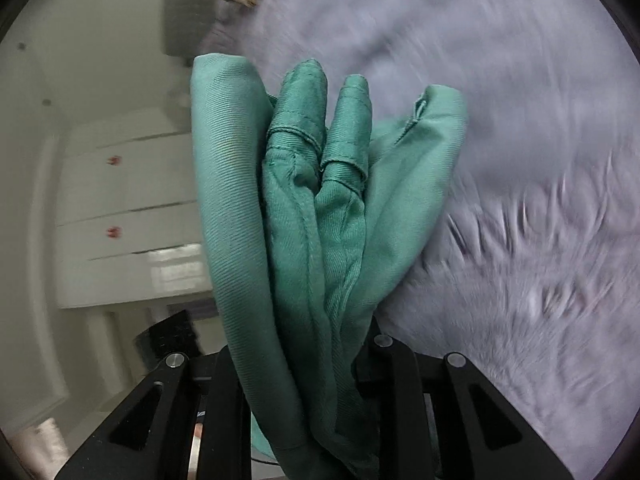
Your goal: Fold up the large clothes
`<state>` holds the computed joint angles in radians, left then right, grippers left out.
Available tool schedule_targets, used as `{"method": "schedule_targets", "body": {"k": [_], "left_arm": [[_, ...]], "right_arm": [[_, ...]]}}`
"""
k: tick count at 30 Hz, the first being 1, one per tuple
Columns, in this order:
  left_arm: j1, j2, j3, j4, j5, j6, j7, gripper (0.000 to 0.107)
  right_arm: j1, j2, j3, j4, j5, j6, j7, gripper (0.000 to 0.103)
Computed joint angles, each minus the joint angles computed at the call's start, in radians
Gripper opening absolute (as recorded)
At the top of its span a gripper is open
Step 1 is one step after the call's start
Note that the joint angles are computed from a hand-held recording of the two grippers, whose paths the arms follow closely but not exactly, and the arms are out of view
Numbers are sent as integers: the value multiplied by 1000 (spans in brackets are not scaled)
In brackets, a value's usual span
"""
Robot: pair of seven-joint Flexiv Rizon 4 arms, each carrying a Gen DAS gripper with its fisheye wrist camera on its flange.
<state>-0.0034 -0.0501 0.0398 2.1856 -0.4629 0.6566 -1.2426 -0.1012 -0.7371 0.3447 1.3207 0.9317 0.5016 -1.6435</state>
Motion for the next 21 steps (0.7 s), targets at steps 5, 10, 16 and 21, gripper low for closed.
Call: {"method": "schedule_targets", "body": {"k": [5, 10, 16, 21], "left_arm": [[19, 85, 34, 45, 5, -10, 56, 59], [40, 121, 49, 37, 33, 79, 50, 59], [16, 14, 3, -14, 157, 194, -99, 59], [-12, -35, -6, 5, 223, 269, -160, 69]], "right_arm": [[98, 67, -70, 48, -183, 78, 104, 55], [139, 139, -101, 98, -324, 187, 139, 64], [212, 130, -123, 89, -483, 193, 163, 10], [189, 88, -136, 163, -573, 219, 165, 10]]}}
